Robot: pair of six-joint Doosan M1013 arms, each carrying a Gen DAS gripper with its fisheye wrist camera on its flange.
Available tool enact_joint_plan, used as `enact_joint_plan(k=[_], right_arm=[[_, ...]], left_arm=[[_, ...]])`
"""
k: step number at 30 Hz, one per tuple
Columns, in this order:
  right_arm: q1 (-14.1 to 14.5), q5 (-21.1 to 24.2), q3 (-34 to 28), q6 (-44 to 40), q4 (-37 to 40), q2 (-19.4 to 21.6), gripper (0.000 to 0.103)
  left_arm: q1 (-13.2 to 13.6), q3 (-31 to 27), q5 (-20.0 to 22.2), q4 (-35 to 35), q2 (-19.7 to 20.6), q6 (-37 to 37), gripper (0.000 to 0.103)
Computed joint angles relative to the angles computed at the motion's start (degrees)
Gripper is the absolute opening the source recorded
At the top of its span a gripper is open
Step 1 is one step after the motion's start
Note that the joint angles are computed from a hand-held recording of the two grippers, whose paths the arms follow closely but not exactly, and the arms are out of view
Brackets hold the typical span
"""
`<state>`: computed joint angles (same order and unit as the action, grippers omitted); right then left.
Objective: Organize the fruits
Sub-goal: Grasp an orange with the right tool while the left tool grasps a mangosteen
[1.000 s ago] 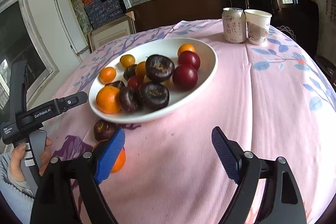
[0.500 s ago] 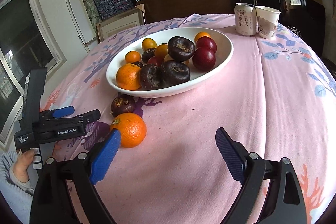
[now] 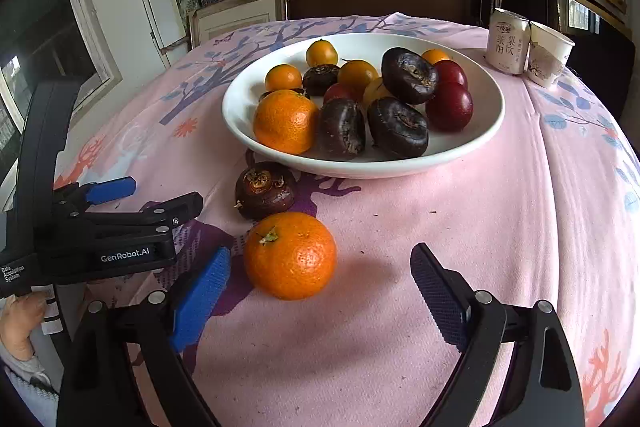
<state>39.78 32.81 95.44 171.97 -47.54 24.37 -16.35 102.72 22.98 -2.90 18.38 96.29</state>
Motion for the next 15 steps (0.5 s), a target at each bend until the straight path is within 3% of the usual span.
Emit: enact_joint_plan(k=[6, 11, 15], right_arm=[[0.4, 1.6, -1.9, -4.4, 2.1, 1.1, 0.091], [0.4, 2.4, -2.5, -7.2, 3.8, 1.5, 0.046], [0.4, 1.5, -1.4, -8.4, 3.8, 0.6, 0.045]], left_arm=[[-0.1, -0.1, 0.0, 0.0, 0.1, -0.1, 0.099], [0.0, -0.1, 0.0, 0.1, 0.0, -0.1, 0.099], [-0.1, -0.1, 0.1, 0.1, 0.0, -0.2, 0.099]])
